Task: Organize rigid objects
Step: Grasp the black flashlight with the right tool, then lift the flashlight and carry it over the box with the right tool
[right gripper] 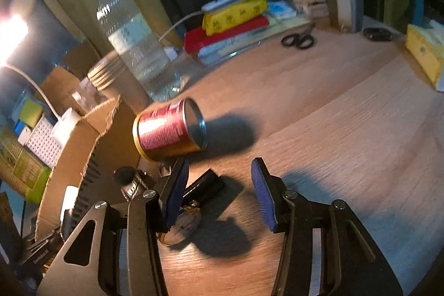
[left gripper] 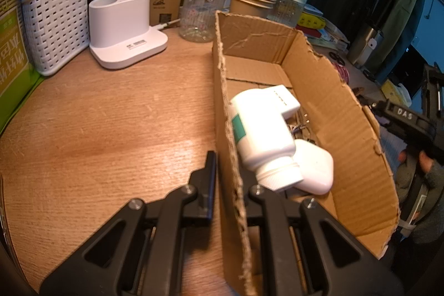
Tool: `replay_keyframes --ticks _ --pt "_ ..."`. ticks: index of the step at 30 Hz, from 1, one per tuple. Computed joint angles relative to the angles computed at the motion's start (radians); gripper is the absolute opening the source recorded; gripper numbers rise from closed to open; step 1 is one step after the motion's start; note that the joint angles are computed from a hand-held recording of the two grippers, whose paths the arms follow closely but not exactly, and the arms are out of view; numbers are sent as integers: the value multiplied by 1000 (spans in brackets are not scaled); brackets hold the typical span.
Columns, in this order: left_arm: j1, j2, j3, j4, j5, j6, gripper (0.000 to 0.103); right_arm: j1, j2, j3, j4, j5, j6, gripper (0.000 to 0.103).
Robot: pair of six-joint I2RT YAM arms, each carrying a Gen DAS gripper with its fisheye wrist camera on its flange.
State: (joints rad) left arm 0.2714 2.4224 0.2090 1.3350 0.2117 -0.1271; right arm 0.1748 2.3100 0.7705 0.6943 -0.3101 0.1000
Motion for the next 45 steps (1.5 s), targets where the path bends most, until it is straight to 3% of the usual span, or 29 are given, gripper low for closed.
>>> replay_keyframes --ticks 13,15,20,23,35,45 --pt "-2 -2 0 -2 -1 -2 10 40 4 10 -41 -33 3 48" --pt "-1 -2 -1 -1 0 -2 10 39 8 8 -33 -36 10 40" --pt "-1 -2 -1 -1 0 -2 10 41 7 -16 6 -41 18 39" --pt "-1 -2 -1 -2 0 -1 10 29 -7 -55 72 -61 36 32" --pt "-1 -2 0 -3 0 -1 10 32 -125 -215 267 22 34 23" --pt "0 -2 0 -2 1 -1 10 85 -273 -310 314 134 -9 22"
